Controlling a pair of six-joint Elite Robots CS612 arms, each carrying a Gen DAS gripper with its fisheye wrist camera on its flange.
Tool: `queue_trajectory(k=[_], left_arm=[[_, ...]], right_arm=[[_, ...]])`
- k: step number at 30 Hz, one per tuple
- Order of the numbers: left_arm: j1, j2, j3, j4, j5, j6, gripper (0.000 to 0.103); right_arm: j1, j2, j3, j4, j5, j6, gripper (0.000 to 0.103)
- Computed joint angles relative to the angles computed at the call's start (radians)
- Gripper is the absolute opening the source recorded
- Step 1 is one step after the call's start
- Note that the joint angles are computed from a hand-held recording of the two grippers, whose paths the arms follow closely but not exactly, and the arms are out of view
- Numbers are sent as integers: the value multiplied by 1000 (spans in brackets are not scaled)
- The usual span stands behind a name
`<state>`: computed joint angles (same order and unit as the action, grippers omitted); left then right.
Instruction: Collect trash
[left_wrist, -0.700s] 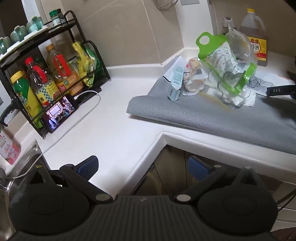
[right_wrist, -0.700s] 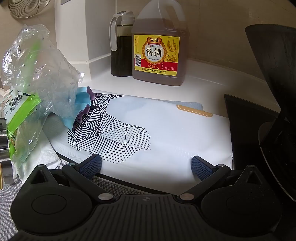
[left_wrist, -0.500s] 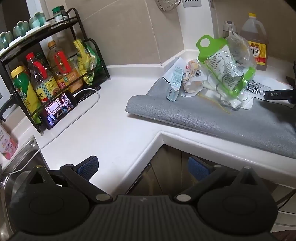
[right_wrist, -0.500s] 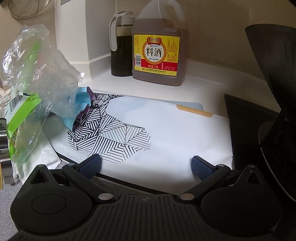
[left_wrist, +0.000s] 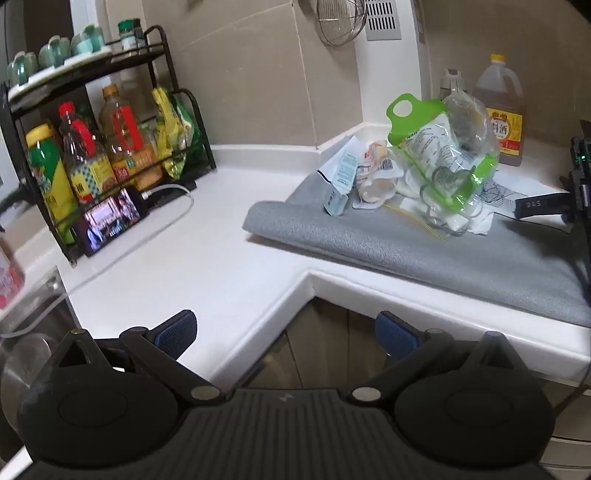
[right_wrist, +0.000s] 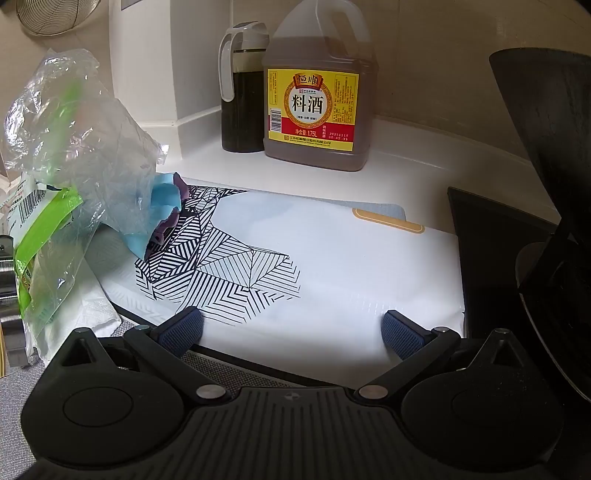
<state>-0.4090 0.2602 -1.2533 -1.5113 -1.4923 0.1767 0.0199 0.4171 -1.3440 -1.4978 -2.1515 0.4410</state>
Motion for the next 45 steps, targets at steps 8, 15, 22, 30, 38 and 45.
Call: queue_trajectory(k=[8, 15, 22, 30, 38, 45], left_arm=[[17, 33, -59, -8, -13, -29, 103], [22, 37, -73, -5, 4, -24, 103], [20, 36, -74, 5, 22, -19, 103], [18, 32, -70, 25, 31, -43, 103], [20, 41, -92, 54, -23, -62, 103], [25, 49, -122, 91, -85, -82, 103]], right_arm=[[-3, -3, 3, -2, 7, -3, 103], [-5, -6, 10, -8, 8, -7, 103], [2, -9, 15, 6, -18, 31, 103], [25, -6, 0, 42, -48, 50, 103], [110, 57, -154, -14, -32, -42, 103], [181, 95, -273, -87, -12, -160, 103]])
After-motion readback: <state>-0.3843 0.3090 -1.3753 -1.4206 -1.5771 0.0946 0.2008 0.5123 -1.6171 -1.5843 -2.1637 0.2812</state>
